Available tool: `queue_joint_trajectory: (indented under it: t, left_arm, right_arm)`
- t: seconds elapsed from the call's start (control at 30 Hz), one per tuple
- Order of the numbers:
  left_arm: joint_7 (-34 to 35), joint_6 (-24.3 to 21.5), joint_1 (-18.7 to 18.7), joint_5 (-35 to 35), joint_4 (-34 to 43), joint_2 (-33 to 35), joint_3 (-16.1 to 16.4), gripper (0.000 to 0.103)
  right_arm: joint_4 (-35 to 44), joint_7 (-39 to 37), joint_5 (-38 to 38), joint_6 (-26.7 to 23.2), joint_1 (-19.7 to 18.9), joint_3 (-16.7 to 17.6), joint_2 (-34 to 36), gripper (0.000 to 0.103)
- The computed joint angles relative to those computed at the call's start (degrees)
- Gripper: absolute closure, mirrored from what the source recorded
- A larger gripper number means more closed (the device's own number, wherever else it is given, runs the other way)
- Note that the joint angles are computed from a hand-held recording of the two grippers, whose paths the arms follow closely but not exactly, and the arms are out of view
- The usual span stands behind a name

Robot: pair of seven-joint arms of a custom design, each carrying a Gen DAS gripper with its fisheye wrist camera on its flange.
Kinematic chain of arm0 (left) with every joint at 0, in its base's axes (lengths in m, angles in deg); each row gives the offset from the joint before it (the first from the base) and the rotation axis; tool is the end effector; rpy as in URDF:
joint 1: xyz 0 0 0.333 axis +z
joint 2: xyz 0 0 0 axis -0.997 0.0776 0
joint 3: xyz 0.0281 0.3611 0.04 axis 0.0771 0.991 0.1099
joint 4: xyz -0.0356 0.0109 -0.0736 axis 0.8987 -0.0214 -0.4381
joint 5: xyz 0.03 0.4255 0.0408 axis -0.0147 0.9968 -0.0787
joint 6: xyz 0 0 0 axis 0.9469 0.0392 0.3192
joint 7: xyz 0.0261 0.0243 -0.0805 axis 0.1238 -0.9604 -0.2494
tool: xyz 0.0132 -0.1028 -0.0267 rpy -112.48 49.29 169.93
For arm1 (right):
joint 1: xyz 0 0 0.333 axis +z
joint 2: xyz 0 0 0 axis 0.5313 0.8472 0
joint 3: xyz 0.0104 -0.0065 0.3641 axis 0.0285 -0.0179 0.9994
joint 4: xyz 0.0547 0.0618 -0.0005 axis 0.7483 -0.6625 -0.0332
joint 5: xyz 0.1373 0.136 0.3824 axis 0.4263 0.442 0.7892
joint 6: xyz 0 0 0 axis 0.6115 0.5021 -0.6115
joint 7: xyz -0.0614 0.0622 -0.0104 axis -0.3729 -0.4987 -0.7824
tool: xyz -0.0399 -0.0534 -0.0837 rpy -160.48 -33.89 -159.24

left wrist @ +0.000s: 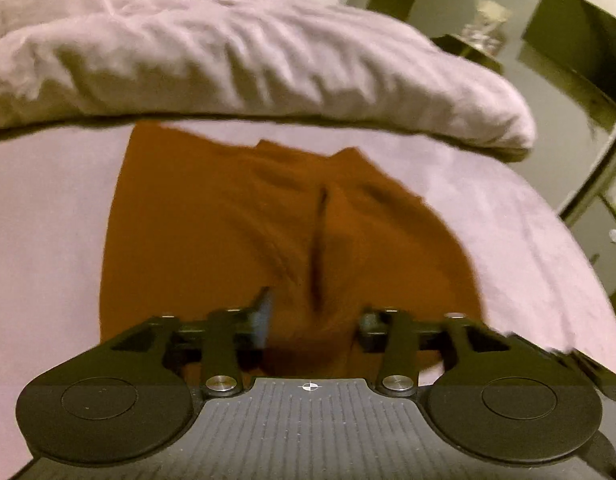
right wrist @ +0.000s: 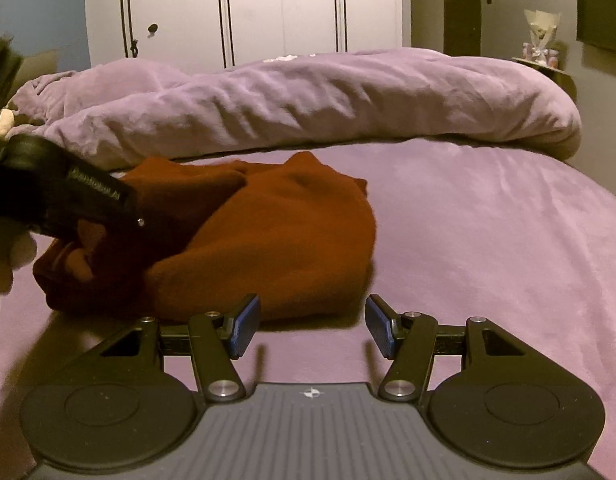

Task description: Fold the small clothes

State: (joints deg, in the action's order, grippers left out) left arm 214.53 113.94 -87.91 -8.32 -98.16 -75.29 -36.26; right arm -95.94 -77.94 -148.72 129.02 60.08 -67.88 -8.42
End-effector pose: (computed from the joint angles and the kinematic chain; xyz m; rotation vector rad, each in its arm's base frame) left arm 0.6423 -0.1499 0.4800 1.0907 -2.6759 1.2227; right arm 0.4192 0.3160 0.4247 -1.1364 2.1530 -1.0746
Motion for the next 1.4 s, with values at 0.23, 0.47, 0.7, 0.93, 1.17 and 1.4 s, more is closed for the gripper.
queue_joint_trajectory:
  t: [0.23,0.47,0.7,0.93,1.17,1.4]
  left_arm:
    - [4.2,0.98,4.12,-12.32,-1.46,-3.68,3.06,0.036]
    - [-14.33,9.47,2.45,4.71,2.2,3.22,3.03,0.038]
    - [-10.66,3.06,4.39,3.79,1.34,2.62,1.25,0.036]
    - [-7.68,3.63,5.44,0.61,-0.31,0.97,1.84,0.033]
    - [-2.82,8.53,5.03,0.13,-3.08,-0.58,2.43,0.027]
    - [-2.19,10.49,4.82,1.92,-4.22,-0.69,2.66,0.027]
  right_arm:
    - [-0.49,3.4,-1.97,0.86,-0.62,-0.07,-1.04,0.045]
    - [3.83,5.87,-10.13,4.85,-1.72,-0.98,1.03,0.066]
    - [10.73,0.54,-15.83,14.2,-3.36,-3.57,6.9,0.083]
    - [7.11,-3.1,-5.01,23.06,-4.9,-6.24,7.03,0.09]
    - [7.79,6.82,-11.45,26.68,-6.98,-6.23,5.35,0.061]
    - [13.08,-0.89,-5.02,32.65,-7.85,-7.26,10.93,0.058]
